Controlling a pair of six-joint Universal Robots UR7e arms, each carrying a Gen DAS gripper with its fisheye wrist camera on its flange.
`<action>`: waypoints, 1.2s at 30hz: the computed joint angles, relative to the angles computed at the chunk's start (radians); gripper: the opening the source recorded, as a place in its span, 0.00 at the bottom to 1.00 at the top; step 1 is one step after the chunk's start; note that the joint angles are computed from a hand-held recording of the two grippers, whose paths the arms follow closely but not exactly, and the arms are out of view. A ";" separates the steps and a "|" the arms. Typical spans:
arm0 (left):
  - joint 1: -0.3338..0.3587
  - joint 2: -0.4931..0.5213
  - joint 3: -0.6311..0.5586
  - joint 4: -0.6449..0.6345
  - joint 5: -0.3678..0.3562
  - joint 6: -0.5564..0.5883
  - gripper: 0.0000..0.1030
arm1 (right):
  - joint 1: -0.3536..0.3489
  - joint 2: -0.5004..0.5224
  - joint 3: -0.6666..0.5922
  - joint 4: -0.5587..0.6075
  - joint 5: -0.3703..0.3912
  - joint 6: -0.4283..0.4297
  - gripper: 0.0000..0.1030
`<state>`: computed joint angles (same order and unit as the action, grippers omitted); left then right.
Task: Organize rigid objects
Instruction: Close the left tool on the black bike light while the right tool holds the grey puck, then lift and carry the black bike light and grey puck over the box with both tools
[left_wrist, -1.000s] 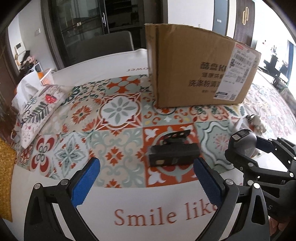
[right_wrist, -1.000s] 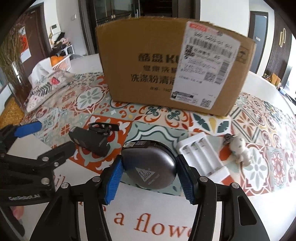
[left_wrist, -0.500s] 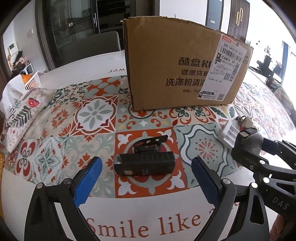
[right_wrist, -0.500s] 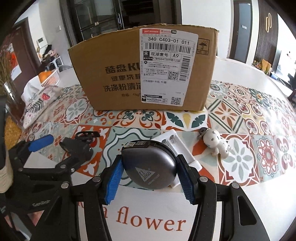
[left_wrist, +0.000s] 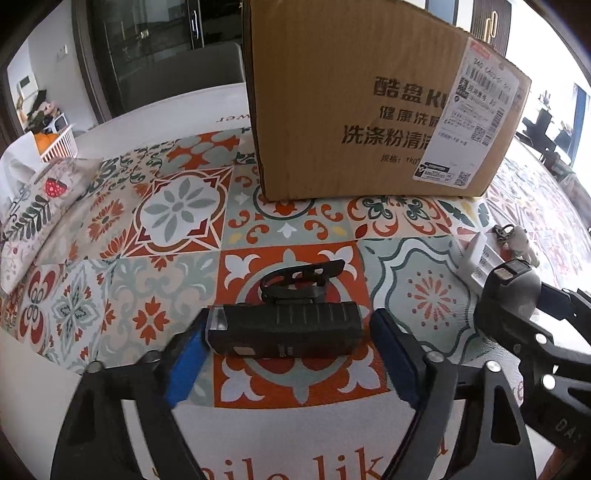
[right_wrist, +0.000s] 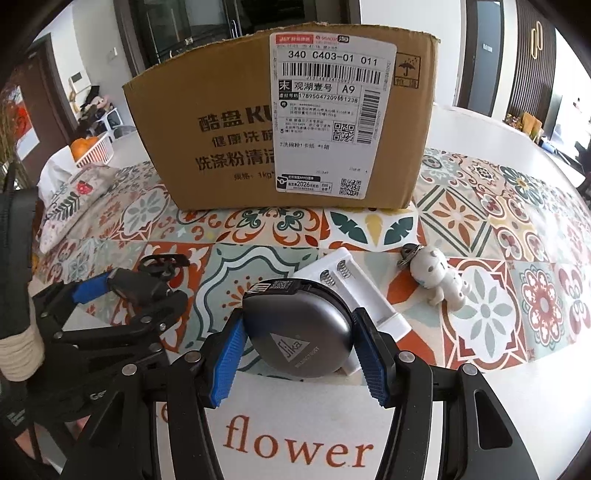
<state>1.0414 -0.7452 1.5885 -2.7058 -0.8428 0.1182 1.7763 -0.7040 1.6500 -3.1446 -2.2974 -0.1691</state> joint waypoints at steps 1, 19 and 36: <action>0.000 0.001 -0.001 0.000 0.003 -0.008 0.74 | 0.000 0.002 -0.002 0.001 0.000 -0.001 0.56; -0.045 -0.046 0.023 -0.030 0.027 0.029 0.69 | 0.014 -0.025 0.008 0.007 0.007 0.005 0.56; -0.148 -0.118 0.021 -0.011 0.077 -0.043 0.69 | 0.079 -0.109 0.017 -0.024 -0.013 -0.055 0.56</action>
<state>0.8938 -0.8628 1.6094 -2.7172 -0.7660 0.0756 1.8552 -0.8130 1.6671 -3.1684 -2.3106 -0.2240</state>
